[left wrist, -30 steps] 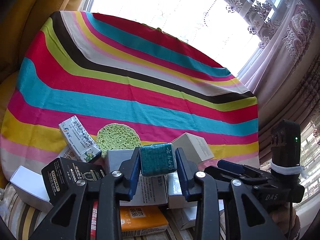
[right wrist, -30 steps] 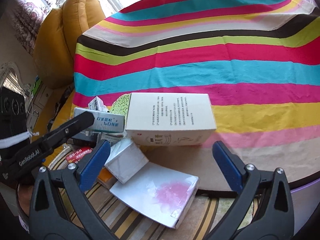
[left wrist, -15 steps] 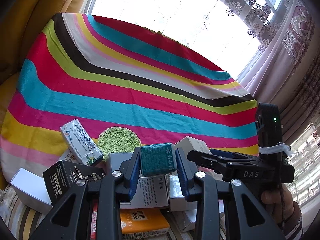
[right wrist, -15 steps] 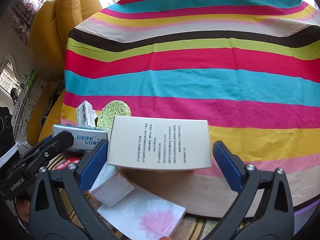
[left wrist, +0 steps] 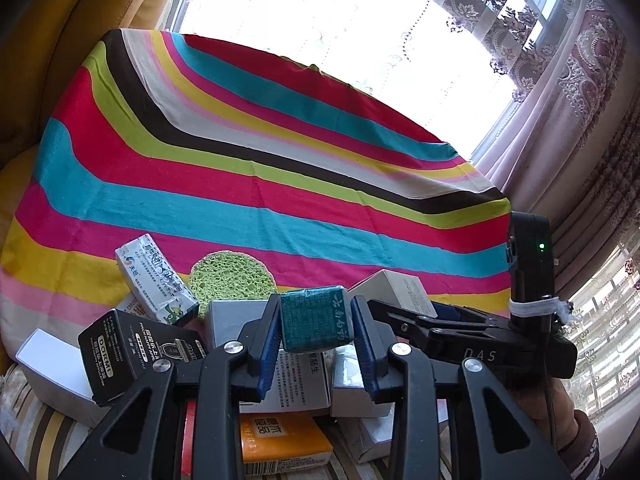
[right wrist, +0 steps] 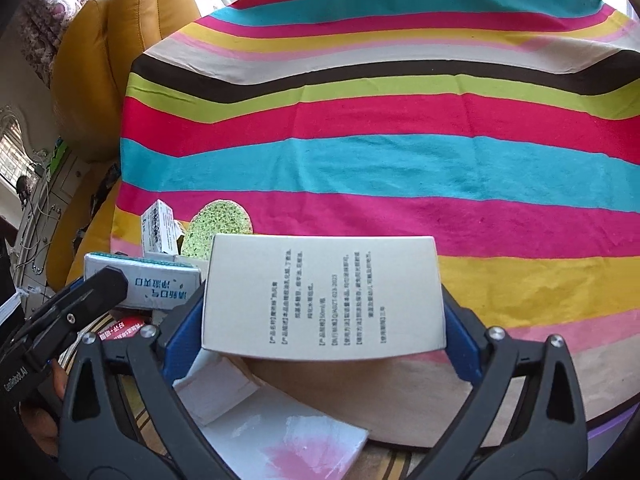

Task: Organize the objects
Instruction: 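Grasp the large white printed box with the right tool while the left tool holds the teal box, then carry both boxes over the purple storage box and open both tools to drop them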

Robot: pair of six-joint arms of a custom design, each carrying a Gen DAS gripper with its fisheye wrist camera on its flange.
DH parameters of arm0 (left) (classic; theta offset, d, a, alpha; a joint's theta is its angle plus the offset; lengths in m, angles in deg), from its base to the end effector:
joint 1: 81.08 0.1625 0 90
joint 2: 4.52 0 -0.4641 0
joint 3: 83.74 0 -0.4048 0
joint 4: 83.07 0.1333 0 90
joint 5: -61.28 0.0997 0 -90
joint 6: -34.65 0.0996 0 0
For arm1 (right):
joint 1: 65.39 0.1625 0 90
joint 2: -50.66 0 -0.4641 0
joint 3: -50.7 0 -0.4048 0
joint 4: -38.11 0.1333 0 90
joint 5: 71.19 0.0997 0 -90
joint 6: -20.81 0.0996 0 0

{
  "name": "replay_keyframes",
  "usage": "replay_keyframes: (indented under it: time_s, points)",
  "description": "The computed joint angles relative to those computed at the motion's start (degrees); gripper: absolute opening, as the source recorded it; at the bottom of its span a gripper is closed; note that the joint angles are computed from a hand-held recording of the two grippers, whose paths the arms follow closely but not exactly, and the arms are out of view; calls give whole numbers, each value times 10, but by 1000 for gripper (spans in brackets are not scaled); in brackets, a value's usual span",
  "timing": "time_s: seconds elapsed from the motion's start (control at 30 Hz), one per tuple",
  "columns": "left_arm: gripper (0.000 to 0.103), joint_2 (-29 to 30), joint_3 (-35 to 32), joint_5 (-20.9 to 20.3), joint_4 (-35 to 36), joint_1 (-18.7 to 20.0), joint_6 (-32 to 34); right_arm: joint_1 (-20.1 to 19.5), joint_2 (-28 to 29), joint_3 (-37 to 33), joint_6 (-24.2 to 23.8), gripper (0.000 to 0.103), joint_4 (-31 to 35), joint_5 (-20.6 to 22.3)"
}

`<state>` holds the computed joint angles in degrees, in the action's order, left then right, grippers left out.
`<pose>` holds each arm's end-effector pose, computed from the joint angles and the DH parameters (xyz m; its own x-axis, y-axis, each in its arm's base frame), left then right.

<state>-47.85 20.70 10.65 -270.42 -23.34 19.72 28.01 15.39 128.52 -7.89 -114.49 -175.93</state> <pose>-0.1857 -0.6622 0.1234 -0.9360 -0.0834 -0.3420 0.1960 0.6836 -0.7030 0.1554 -0.7960 0.1004 -0.8246 -0.4243 0.3743 -0.5150 0.8368 -0.1859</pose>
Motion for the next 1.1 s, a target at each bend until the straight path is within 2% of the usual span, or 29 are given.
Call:
replay_keyframes:
  time_s: [0.2,0.53,0.83,1.1]
  points:
    - [35,0,6,3,-24,-10,13,0,-28,58,-8,100,-99,8]
    - [35,-2,20,8,-42,-30,15,-6,-75,134,-4,100,-193,19]
    - [35,5,25,-15,-25,-49,7,-23,-127,202,8,100,-228,15]
    - [35,21,20,-46,0,-66,-2,-40,-183,266,20,100,-269,-7]
